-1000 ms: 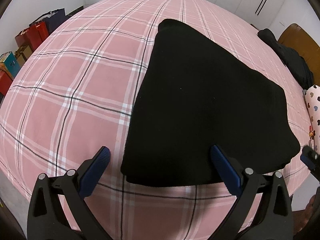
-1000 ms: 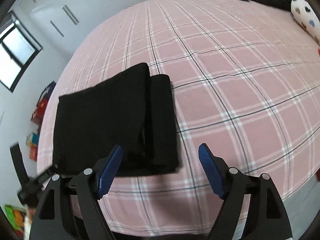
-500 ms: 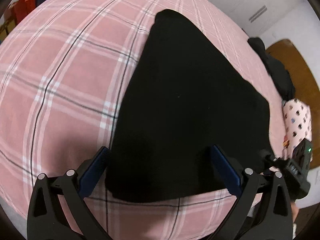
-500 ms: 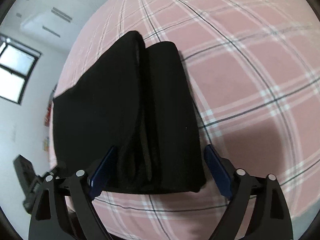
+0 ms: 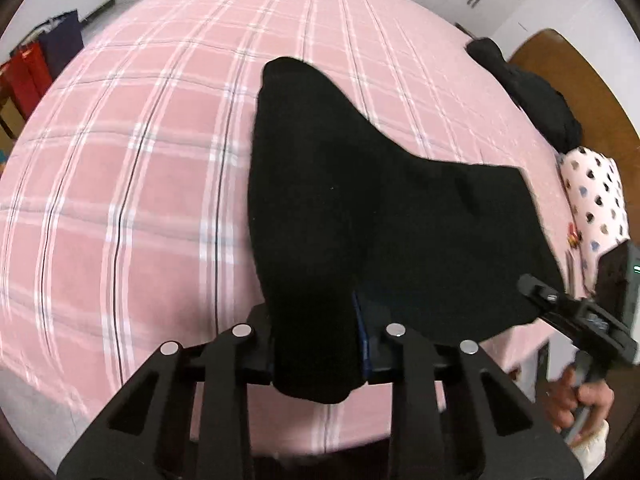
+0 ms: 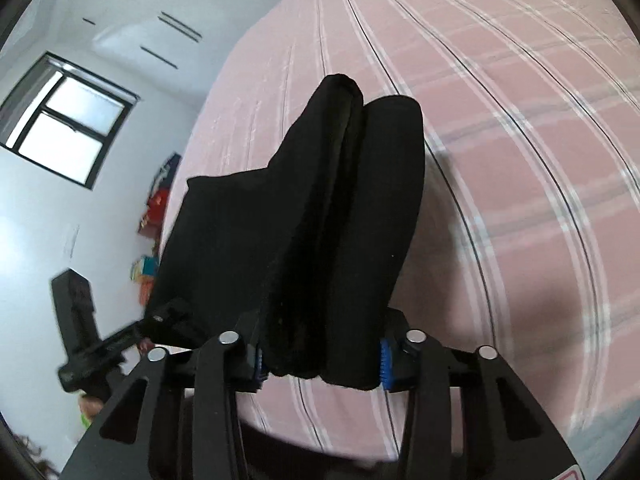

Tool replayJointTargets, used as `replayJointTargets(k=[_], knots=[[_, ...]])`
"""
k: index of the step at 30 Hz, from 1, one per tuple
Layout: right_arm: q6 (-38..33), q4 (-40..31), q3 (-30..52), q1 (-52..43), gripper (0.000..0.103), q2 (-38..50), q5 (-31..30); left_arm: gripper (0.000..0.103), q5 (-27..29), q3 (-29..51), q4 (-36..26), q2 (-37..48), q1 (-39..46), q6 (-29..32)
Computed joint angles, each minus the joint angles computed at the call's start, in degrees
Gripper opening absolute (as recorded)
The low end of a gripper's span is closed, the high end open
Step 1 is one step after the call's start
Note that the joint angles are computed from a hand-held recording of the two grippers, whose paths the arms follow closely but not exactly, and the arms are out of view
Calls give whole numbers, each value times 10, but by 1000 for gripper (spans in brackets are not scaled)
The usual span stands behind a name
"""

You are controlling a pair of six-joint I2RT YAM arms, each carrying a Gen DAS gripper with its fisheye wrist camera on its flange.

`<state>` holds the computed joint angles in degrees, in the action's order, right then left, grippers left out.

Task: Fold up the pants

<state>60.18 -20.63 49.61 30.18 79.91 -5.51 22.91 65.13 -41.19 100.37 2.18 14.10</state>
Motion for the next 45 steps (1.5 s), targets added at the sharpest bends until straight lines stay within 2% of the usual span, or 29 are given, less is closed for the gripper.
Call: replayJointTargets(k=[1,3,5,8,10,12,13,15,18,22,30,32,34,39,42,45], knots=[[3,-21,-2,5,58,6,3,36,-5,0,-12,4,3,2],[21,-50,-12,7,64,19,17,43,-33,-17,6,18,4,0],[58,-11,-54,1,68,4,5,73,-50,-31,31,32,8,-17],[78,11,-67,-2,75,-1,3,87,-42,-25,47,57,10,-32],[78,12,-58,7,84,15,2,93,-31,-13,51,80,0,-44],[66,12,-44,-5,87,42,-17,94,-27,7,51,111,-10,-54],[67,15,-40,-6,87,52,-20,98,-31,12,63,125,-17,-63],[71,23,-40,-11,89,60,-22,98,-37,18,72,134,-26,-79],[87,40,-55,-6,98,56,-22,98,-61,-1,99,120,-49,-92],[80,17,-32,2,98,78,-5,98,-78,-11,119,112,-66,-97],[104,28,-9,13,98,112,14,98,-70,-12,134,117,-64,-92],[104,30,-11,18,95,110,22,98,-68,-38,130,96,-43,-70],[103,42,-16,19,86,107,28,98,-66,-37,120,91,-32,-60],[98,58,-38,21,82,88,30,98,-68,-33,114,91,-45,-65],[97,77,-40,12,87,99,15,98,-67,-21,112,102,-52,-72],[91,84,-43,7,97,101,4,98,-60,-12,108,111,-50,-78]])
